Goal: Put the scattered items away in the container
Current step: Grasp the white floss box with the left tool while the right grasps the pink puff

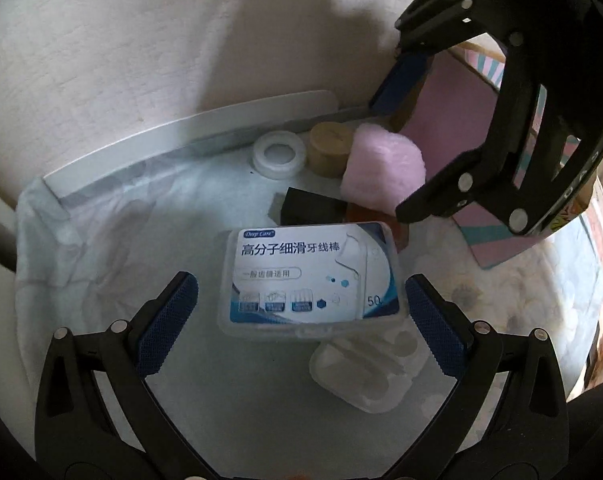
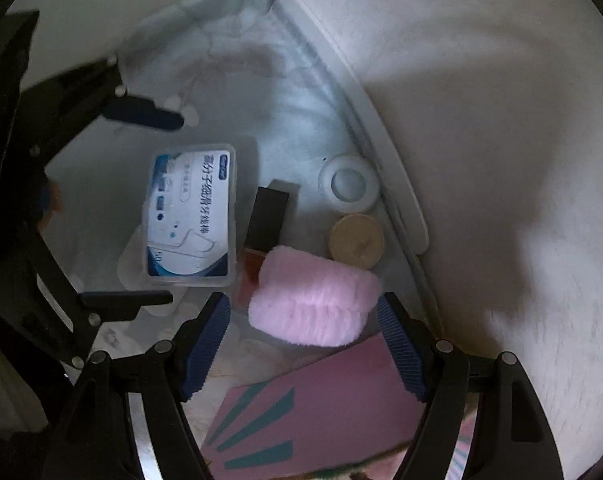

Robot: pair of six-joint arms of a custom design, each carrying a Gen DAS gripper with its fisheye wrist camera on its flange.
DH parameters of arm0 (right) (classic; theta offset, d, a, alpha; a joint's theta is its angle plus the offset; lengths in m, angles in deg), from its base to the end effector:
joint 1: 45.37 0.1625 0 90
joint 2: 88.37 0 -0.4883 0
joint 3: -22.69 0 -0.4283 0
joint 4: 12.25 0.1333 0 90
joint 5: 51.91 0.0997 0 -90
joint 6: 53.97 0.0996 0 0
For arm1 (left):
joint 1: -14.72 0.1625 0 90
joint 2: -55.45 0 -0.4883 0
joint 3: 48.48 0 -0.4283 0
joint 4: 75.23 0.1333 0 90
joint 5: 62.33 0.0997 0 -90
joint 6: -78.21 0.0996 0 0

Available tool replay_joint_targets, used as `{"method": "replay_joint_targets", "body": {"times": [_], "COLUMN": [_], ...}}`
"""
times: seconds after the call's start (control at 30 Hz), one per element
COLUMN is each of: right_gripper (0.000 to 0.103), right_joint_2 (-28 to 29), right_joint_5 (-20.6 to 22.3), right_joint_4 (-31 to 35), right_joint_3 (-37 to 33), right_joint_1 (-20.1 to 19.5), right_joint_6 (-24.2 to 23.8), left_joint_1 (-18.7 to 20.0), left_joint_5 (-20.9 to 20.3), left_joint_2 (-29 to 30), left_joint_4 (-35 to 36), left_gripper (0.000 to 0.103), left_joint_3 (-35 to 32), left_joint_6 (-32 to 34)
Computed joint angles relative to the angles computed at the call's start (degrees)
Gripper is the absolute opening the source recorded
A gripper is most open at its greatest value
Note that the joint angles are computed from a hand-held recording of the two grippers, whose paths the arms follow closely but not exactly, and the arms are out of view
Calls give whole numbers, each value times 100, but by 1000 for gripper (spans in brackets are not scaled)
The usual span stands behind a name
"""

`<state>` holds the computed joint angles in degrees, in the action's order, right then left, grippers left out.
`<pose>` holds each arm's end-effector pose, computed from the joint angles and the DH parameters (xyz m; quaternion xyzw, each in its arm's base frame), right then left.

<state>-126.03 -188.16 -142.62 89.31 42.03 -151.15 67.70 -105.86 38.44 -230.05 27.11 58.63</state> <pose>0.0217 -0.8745 0.2057 0.6459 -0.6494 -0.2400 0.3217 -0.3157 -0.7599 -0.1175 0.1179 0.9102 -0.2308 0.3231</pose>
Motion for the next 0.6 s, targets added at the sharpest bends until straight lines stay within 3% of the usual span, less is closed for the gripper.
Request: {"method": "replay_joint_targets", "body": {"times": [0.33, 0.4, 0.47, 0.6], "right_gripper": [72, 72, 72, 69], "right_joint_2": [299, 304, 305, 278], "right_joint_5": [-559, -575, -583, -484], "right_joint_4": [355, 343, 400, 485], "right_joint_3": [-299, -302, -320, -344], "right_joint_1": [22, 19, 14, -2], "right_joint_6": [423, 408, 436, 471], "left_joint_1": [65, 87, 120, 126], "left_joint_5": [-288, -336, -441, -488], "left_joint_2": [-54, -65, -78, -98], "left_joint_4": [-14, -9, -13, -153], "left_gripper": [102, 98, 88, 88], "left_joint_3": [66, 73, 80, 151], "left_joint_6": [21, -40, -115, -66]}}
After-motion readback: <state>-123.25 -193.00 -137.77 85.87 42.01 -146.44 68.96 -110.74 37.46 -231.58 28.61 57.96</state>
